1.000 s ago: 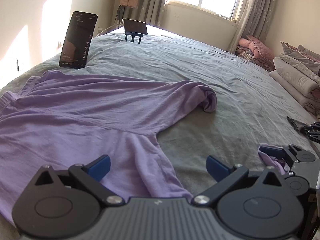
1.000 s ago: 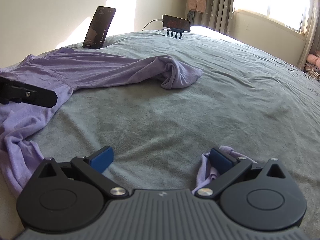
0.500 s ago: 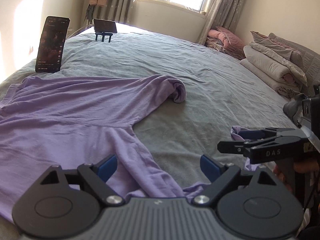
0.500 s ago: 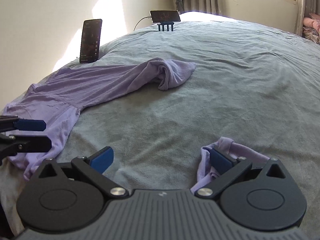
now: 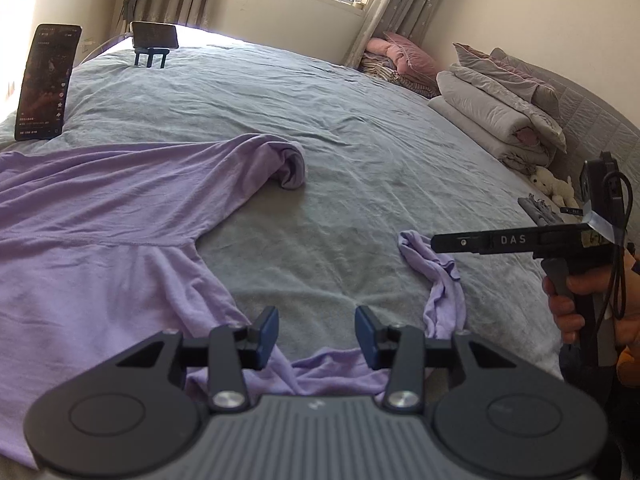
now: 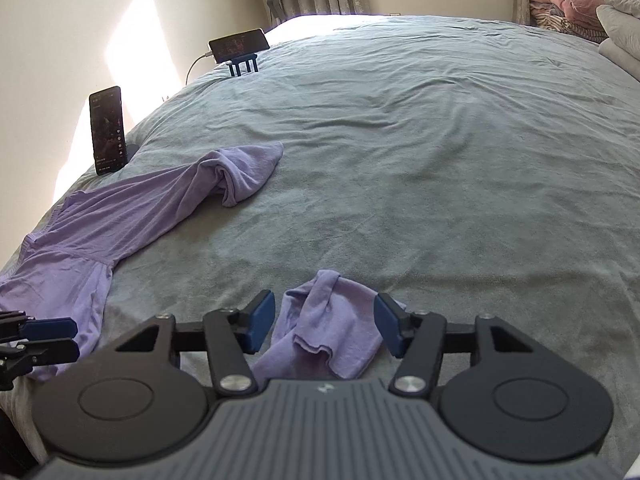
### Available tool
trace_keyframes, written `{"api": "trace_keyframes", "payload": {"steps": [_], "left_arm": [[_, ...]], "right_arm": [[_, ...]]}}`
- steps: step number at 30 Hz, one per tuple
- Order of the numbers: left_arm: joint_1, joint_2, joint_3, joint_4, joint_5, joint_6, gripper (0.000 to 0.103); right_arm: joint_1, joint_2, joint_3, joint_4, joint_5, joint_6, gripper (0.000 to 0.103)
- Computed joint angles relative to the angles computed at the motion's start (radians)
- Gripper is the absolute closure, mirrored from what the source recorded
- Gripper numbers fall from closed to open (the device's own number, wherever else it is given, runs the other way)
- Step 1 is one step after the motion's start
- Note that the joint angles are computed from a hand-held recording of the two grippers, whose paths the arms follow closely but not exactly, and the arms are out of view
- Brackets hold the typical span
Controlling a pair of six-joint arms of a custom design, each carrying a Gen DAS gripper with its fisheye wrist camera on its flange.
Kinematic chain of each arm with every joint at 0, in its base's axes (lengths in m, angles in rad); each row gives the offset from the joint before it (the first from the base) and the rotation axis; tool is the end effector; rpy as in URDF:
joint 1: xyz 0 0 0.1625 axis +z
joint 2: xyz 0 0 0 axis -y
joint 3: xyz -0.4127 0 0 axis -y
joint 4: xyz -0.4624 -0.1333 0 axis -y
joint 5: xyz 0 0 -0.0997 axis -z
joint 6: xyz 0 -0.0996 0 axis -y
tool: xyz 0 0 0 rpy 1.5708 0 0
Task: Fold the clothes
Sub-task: 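Grasp a pant leg hem with the right gripper and lift it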
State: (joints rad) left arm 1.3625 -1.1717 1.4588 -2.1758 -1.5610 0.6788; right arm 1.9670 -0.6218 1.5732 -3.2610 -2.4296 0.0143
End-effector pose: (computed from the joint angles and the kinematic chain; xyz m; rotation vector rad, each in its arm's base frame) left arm -0.0195 -0.7417 0.3484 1.2949 2.7310 -0.4677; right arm 0.3318 -0.6432 0.0454 0.0352 -2.2706 1.0562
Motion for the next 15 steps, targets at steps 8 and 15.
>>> {"api": "trace_keyframes", "payload": {"steps": [8, 15], "left_arm": [[-0.031, 0.012, 0.024, 0.005, 0.011, 0.023, 0.060], [-0.063, 0.037, 0.033, 0.012, 0.007, 0.054, 0.060]], "right_arm": [[-0.017, 0.016, 0.001, -0.028, -0.007, -0.071, 0.096], [-0.001, -0.019, 0.034, -0.124, -0.035, -0.105, 0.096]]}}
